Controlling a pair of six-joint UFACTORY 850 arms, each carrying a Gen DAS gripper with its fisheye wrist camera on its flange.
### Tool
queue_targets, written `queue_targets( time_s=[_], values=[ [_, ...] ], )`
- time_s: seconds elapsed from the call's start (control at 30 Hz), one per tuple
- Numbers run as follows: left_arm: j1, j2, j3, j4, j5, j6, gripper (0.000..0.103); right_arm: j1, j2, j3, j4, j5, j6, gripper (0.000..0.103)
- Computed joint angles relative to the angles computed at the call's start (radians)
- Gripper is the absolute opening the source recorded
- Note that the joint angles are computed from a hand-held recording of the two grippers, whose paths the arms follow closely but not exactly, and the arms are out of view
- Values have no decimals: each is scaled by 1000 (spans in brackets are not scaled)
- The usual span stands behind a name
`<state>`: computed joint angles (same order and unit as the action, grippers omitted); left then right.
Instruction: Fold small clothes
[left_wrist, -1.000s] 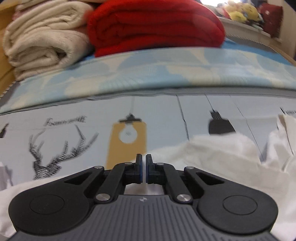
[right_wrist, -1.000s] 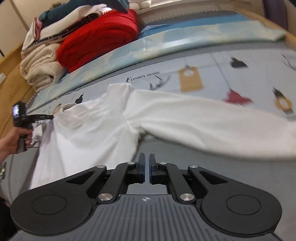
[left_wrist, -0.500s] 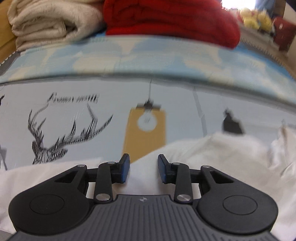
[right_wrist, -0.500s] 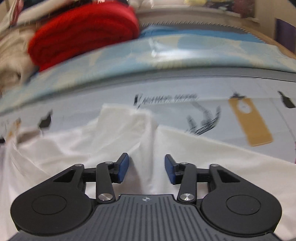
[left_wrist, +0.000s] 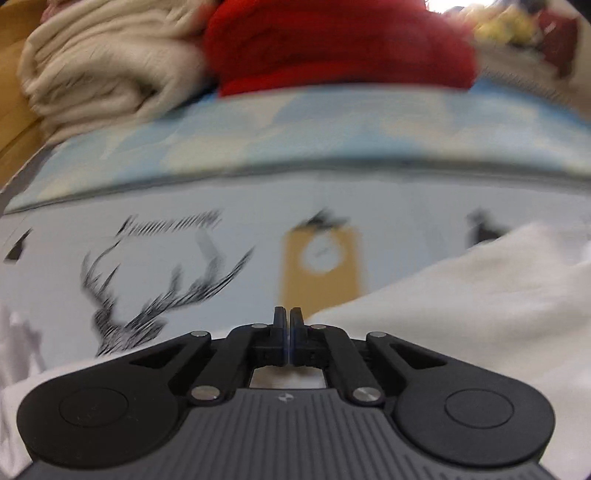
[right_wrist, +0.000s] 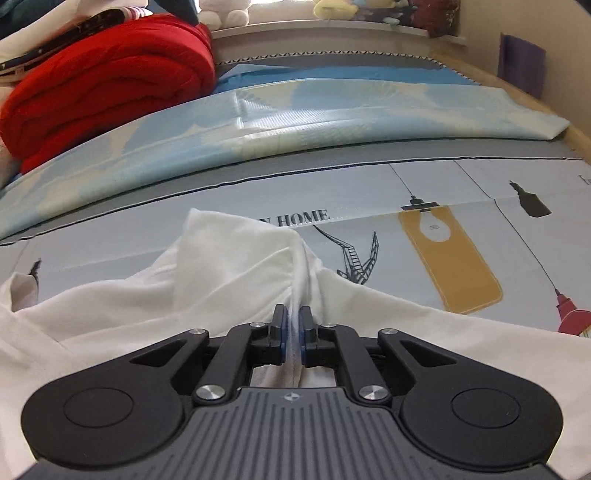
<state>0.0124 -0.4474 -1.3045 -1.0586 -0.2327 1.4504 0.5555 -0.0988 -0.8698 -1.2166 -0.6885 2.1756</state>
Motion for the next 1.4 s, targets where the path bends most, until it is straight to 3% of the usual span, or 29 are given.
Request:
queue_targets(
  time_s=[0.1,0.17,0.2,0.27,0.33,0.4,0.43,0.53,0.6,0.67,0.73,0.83,0.9,0.93,1.03,1.1,1.17,1.2,1.23,1.3,1.4],
  values=[
    [29,22,0,-115,-217,99,4,-1,45,32,-27,13,58,26],
    [35,-5,-29,18,-362,1,10,-8,76,58,-37,45,86,26],
    [29,-17,-39,118,-390,-50,12,-7,92,69,-32,49,81,26],
    [14,1,-2,212,-321,-30,12,9,125,88,-9,27,63,26],
    [-20,44,50,310,-124,-94,13,26,160,107,17,24,42,29],
    [-29,68,58,369,-35,-213,13,49,199,125,54,34,-2,35],
    [-26,73,50,336,-52,-234,13,65,215,133,68,38,-29,37],
    [-3,79,9,119,-233,-158,14,108,242,145,97,69,-118,44],
    [-32,83,-12,88,-259,-175,17,129,234,146,110,102,-153,45],
    [-84,61,-61,163,-262,-297,25,134,214,141,134,137,-190,45],
    [-149,9,-140,304,-277,-453,42,126,185,129,211,173,-276,45],
    [-248,-73,-249,592,-231,-730,43,136,141,112,270,169,-357,49],
    [-289,-131,-323,715,-251,-862,48,141,120,92,285,159,-443,53],
    [-312,-175,-384,820,-305,-961,52,142,112,83,297,154,-465,53],
    [-359,-285,-516,1134,-479,-1103,52,131,112,81,315,168,-486,53],
    [-393,-309,-536,1314,-520,-1157,53,126,119,89,309,185,-489,53],
    [-401,-309,-538,1349,-542,-1132,51,117,128,100,300,209,-489,53],
    [-401,-303,-531,1343,-543,-1102,35,113,132,105,297,220,-493,53],
    [-400,-293,-518,1326,-536,-1050,9,106,135,109,294,232,-502,54],
    [-401,-269,-481,1323,-497,-1004,7,100,146,121,286,253,-499,54],
    [-370,-170,-346,1160,-228,-920,7,92,150,124,290,268,-497,55]
  ],
)
